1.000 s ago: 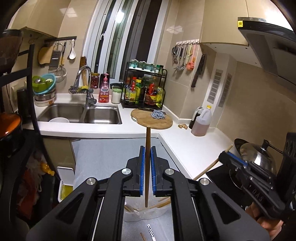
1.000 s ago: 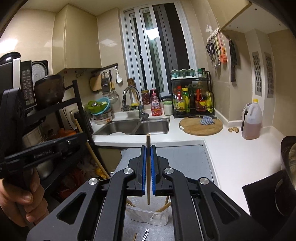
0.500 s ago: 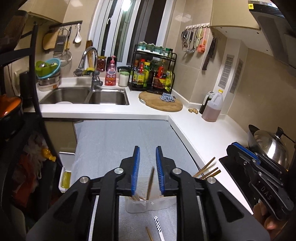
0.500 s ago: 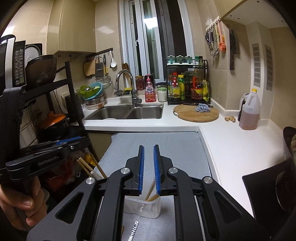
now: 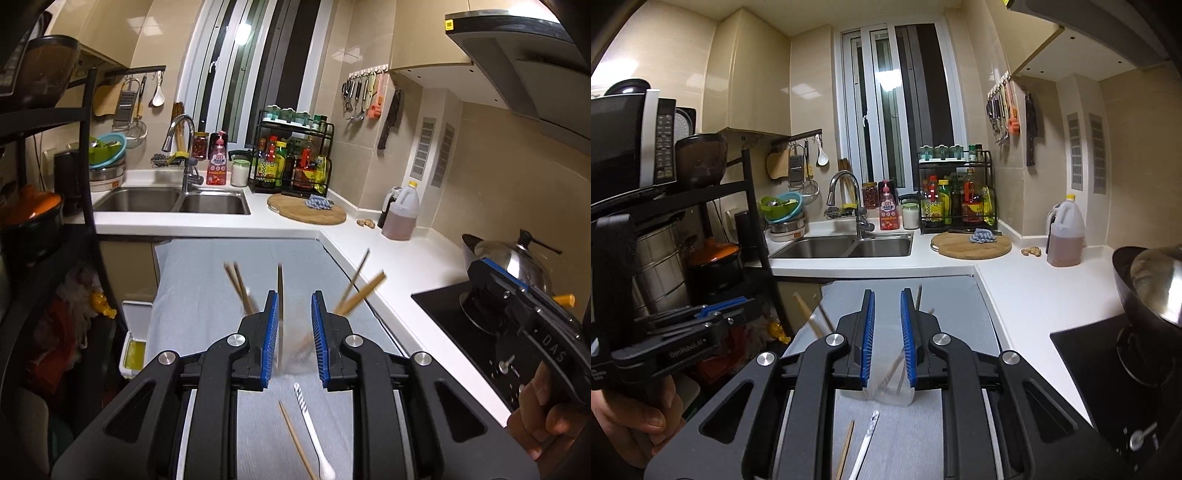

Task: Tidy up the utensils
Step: 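Move both open tools back toward the white spoon and last chopstick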

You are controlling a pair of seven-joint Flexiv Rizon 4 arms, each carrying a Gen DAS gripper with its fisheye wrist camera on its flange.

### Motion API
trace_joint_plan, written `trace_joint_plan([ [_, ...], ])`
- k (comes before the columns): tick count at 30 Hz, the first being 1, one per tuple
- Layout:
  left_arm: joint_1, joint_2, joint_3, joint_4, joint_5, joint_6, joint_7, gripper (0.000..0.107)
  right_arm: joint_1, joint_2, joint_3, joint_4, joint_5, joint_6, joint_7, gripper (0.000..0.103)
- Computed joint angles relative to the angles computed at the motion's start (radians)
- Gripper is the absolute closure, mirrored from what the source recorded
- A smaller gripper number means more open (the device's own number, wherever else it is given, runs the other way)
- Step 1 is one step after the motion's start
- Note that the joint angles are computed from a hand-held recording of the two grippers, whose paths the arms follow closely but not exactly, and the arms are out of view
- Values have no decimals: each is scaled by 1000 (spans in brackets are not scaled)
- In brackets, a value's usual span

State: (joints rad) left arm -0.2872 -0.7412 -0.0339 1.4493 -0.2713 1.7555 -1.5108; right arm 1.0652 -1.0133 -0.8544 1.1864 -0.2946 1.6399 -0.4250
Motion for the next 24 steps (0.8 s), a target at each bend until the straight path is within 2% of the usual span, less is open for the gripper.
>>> trace_joint_plan([
  [4,21,19,-43,130,17,76,-23,88,132,-7,-110,165,87,80,1,88],
  [6,8,17,-31,170,15,92,-28,88,167,-16,-122,208,131,91,-12,88],
  [8,-36,7,17,207,-1,107,-30,88,183,-21,-97,243,167,104,-31,88],
  [13,23,-14,-60,280,19,115,-46,88,175,-20,8,299,243,114,-80,97],
  [18,64,-52,-121,310,50,95,-56,88,164,-6,81,361,277,106,-117,97],
  [20,63,-64,-132,318,53,88,-66,78,150,1,113,372,279,102,-123,97],
  [21,63,-71,-142,322,54,87,-74,62,140,4,133,377,278,101,-126,96],
  [22,64,-75,-150,326,61,90,-76,56,129,8,153,379,272,99,-131,95],
  [24,36,-85,-136,321,65,81,-73,56,121,6,172,382,267,94,-132,94],
])
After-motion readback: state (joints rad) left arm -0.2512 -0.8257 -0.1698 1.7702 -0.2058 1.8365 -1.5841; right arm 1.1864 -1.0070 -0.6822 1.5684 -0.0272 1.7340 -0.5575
